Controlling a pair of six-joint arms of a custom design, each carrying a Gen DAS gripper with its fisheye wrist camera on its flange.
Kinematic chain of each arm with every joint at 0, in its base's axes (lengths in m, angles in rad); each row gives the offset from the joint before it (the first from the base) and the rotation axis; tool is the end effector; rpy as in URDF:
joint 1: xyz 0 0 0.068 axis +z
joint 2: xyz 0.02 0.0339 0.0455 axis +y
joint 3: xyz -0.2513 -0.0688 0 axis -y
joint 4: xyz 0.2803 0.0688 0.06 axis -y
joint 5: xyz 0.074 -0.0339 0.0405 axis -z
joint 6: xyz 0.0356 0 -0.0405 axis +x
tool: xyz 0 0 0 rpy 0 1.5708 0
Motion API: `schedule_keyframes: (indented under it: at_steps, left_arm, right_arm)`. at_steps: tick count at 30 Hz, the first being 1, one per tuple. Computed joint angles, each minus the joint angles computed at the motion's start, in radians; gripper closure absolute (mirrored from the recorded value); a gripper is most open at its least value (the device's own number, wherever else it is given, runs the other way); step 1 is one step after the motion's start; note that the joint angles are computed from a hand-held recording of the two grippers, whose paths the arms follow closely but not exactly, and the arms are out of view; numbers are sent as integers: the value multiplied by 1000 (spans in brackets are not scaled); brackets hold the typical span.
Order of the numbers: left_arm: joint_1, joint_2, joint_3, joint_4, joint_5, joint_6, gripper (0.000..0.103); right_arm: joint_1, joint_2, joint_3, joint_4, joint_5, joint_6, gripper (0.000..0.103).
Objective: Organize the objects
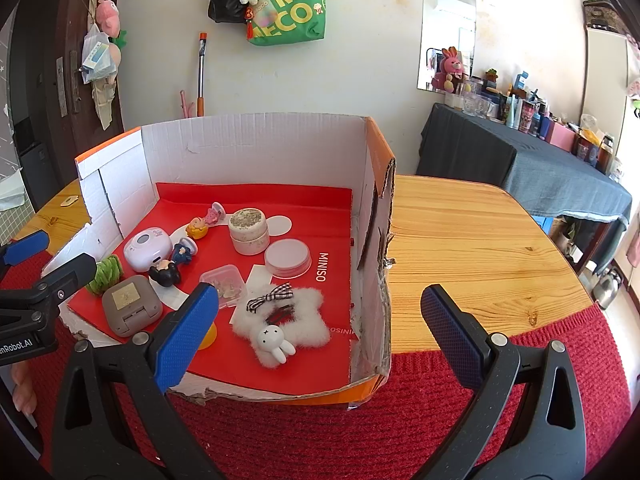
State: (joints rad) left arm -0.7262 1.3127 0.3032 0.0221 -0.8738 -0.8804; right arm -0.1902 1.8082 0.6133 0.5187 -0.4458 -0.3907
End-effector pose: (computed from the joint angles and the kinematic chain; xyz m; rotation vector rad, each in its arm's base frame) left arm 0.1745 -0.1185 0.0703 -0.4606 2.0949 0.2298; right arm 0.3177 -0.0455 0.0526 -0.4505 2.1288 0.1726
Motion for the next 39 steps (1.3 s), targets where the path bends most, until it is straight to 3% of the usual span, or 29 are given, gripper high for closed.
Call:
schedule_keyframes:
  at_steps: [29, 36, 39]
  left_arm:
    - [-6, -14, -6, -14, -11, -15, 0]
    - [-30, -39, -13, -28, -47, -25, 0]
    - [-62, -105, -23, -80, -66, -51, 0]
  right_arm:
    - [0, 1, 0, 3, 3, 4, 0]
    - [-37, -13, -29, 64, -57, 38, 0]
    - [-49, -62, -41, 24, -71, 22, 0]
